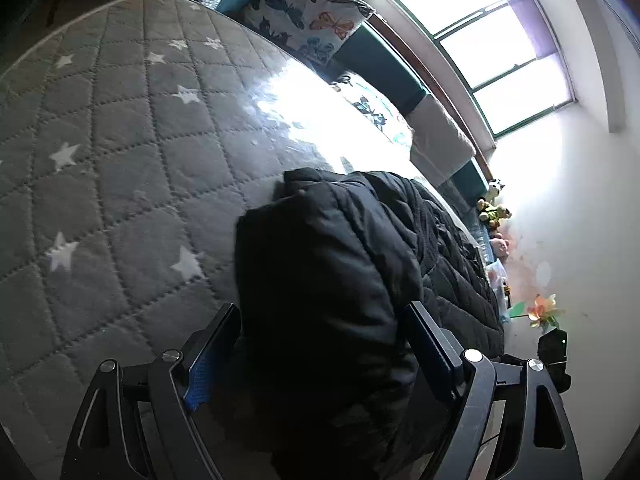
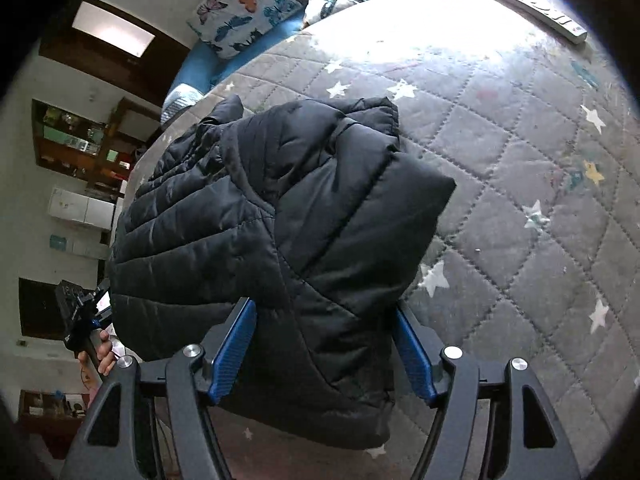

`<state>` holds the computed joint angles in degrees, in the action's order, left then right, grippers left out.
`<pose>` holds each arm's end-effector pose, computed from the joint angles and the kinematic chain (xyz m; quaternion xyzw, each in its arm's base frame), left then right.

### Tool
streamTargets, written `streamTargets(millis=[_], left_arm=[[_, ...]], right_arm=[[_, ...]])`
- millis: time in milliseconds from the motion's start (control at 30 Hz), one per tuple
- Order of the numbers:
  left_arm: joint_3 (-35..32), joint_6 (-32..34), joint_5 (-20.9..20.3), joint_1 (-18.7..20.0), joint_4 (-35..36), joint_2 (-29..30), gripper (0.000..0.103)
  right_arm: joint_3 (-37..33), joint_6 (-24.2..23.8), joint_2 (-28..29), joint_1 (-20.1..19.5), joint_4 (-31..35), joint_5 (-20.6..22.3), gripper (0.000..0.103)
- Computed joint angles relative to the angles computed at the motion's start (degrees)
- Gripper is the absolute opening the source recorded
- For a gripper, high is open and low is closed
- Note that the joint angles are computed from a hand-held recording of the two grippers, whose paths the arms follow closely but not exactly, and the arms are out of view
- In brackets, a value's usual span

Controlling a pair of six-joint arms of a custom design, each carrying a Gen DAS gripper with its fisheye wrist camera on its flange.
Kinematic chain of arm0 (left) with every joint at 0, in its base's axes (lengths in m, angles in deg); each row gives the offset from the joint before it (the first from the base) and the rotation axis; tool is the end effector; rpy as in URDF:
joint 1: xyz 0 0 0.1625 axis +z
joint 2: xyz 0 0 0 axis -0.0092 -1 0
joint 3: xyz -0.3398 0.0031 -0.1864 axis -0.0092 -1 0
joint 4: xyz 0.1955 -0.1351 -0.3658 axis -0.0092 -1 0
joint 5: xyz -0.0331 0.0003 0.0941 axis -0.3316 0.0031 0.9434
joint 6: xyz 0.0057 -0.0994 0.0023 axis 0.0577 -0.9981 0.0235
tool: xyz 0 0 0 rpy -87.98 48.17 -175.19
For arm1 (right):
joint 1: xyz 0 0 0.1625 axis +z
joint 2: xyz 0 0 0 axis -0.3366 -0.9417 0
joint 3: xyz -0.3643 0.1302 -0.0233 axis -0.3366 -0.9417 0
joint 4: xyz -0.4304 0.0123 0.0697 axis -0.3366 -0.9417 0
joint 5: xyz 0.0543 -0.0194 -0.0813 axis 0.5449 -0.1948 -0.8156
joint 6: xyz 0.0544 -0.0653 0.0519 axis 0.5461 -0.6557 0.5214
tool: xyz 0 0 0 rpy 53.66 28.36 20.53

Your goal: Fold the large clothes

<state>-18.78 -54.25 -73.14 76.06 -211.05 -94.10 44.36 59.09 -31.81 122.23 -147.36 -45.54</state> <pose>-0.0139 -0.7297 0.4557 -0.1430 0.9296 -0.3337 0.0635 0.2862 -0.8271 0.2497 0.0235 -0.9815 0.1107 0.1543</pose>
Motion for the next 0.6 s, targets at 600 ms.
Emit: streamTargets(millis=[600], left_arm=[[-1.77, -0.54, -1.99, 1.16, -1.93, 3.51, 0.097]], right_arm=[[-3.26, -0.64, 1.76, -1.26, 7.87, 3.65, 0.078]])
